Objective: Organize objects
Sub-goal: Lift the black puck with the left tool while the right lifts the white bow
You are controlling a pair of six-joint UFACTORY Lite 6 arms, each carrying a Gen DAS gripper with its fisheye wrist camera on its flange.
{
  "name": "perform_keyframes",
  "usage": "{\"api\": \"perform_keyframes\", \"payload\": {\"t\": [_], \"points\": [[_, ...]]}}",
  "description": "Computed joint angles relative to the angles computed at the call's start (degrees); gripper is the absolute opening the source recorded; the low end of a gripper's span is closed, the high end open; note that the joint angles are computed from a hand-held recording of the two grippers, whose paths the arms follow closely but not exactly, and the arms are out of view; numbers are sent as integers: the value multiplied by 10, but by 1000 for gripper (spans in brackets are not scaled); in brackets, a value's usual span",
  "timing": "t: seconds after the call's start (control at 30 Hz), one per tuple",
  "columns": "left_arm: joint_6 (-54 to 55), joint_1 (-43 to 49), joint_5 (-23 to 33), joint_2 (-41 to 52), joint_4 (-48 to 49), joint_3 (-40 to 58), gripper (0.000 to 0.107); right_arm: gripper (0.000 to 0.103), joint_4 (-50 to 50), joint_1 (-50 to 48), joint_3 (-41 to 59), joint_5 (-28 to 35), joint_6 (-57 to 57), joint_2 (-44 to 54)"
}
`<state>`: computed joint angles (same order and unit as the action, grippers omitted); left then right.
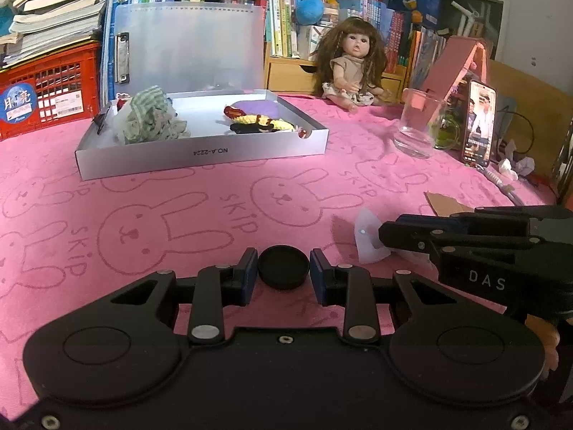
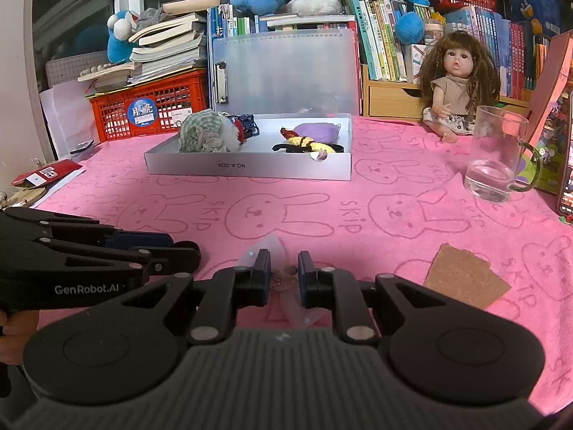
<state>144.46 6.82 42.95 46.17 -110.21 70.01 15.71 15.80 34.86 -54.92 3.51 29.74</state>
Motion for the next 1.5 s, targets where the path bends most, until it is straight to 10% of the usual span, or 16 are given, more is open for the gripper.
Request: {"api": "perform_keyframes", "payload": {"t": [0.53,0.77,1.13,1.5], "points": [[-28,16,5,-7,-2,6,30,20,-1,-1,1,2,3,-5],[-34,22,1,0,0,10,30,55,-26,-10,-3,-3,13,0],[-38,23,-4,9,-2,17,30,80,14,8,20,-16,-37,36],[-37,22,-6,16,-4,21,30,77,21,14,28,-39,-22,65]]}}
